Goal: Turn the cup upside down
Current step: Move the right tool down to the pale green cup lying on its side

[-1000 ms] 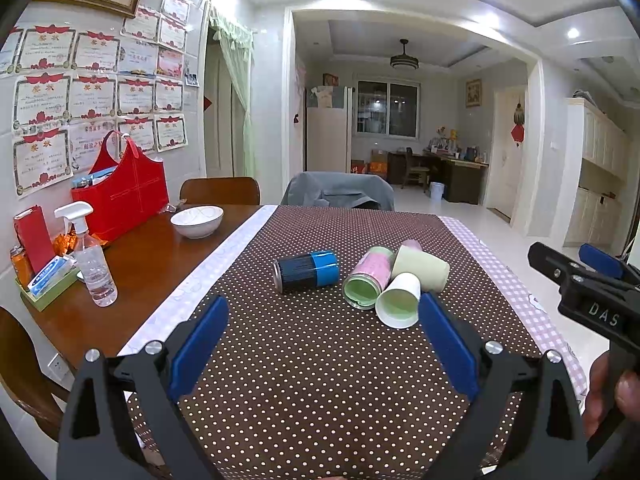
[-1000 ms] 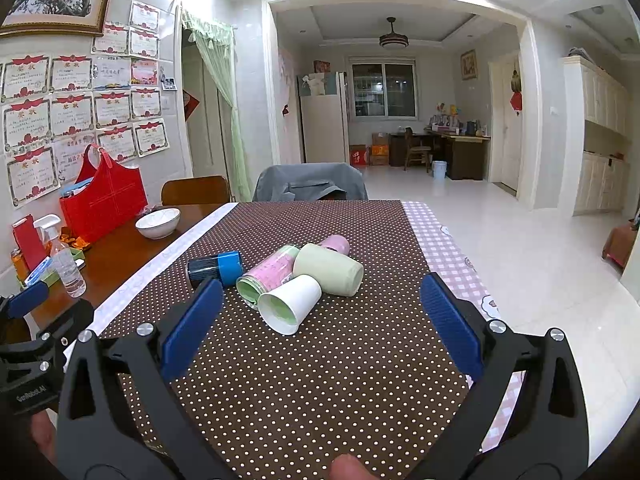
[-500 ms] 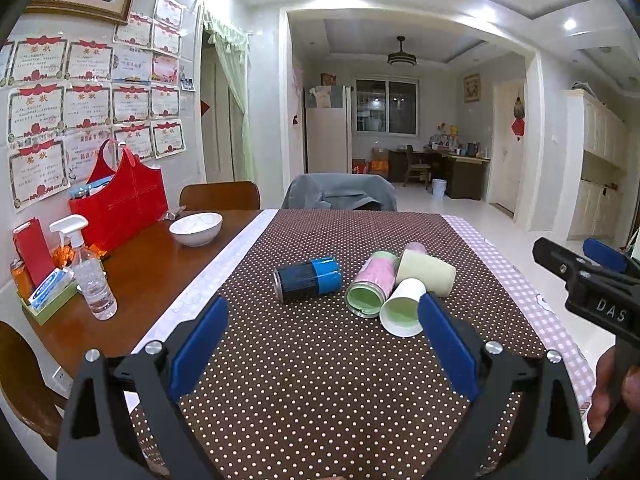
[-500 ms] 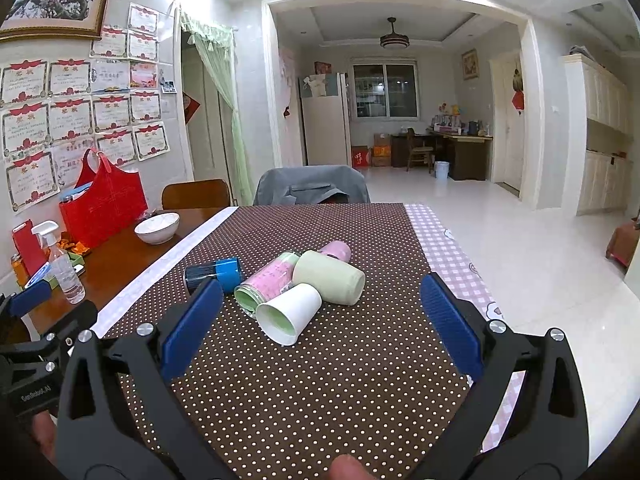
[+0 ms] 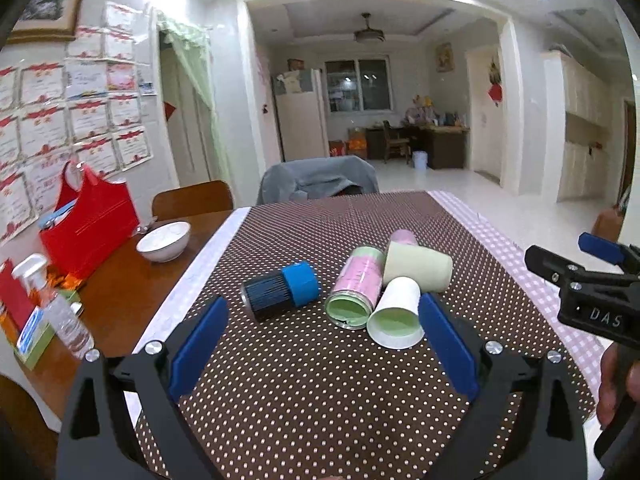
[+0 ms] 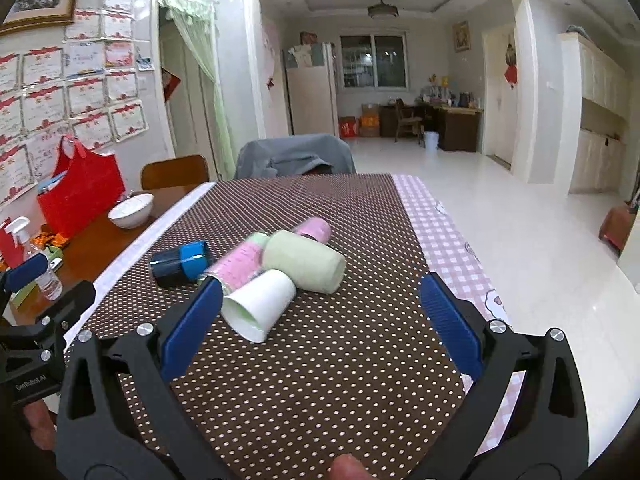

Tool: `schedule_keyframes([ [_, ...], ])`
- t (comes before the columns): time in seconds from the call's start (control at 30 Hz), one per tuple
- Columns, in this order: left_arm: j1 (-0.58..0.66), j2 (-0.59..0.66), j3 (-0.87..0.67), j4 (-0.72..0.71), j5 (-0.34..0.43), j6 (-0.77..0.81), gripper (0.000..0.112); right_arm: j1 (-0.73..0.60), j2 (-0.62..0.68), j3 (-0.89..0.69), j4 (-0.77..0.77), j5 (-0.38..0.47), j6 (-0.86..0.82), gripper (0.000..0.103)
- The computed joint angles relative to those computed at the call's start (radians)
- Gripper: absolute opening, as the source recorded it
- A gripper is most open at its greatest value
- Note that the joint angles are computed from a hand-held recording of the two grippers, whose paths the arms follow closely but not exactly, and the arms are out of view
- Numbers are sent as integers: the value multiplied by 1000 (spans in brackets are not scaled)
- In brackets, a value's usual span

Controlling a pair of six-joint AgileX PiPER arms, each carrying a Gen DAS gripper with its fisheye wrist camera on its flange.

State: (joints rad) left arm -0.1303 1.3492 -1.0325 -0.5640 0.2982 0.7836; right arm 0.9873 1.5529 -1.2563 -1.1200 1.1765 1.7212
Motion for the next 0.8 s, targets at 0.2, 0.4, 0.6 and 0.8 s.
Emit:
schedule_keyframes([
  [0.2, -71, 162, -169, 221, 45, -143, 94, -139, -1, 17, 81, -116, -64, 97],
  [0.4, -129, 367, -409, 343, 178, -131, 94, -270, 22, 18, 162, -221, -126, 97],
  [0.6, -188, 581, -687, 408, 353, -15, 94, -406, 71, -20, 274, -295, -232, 97],
  [0.8, -239, 829, -1079, 440, 603, 109, 94, -504, 130, -64, 362, -336, -314, 97],
])
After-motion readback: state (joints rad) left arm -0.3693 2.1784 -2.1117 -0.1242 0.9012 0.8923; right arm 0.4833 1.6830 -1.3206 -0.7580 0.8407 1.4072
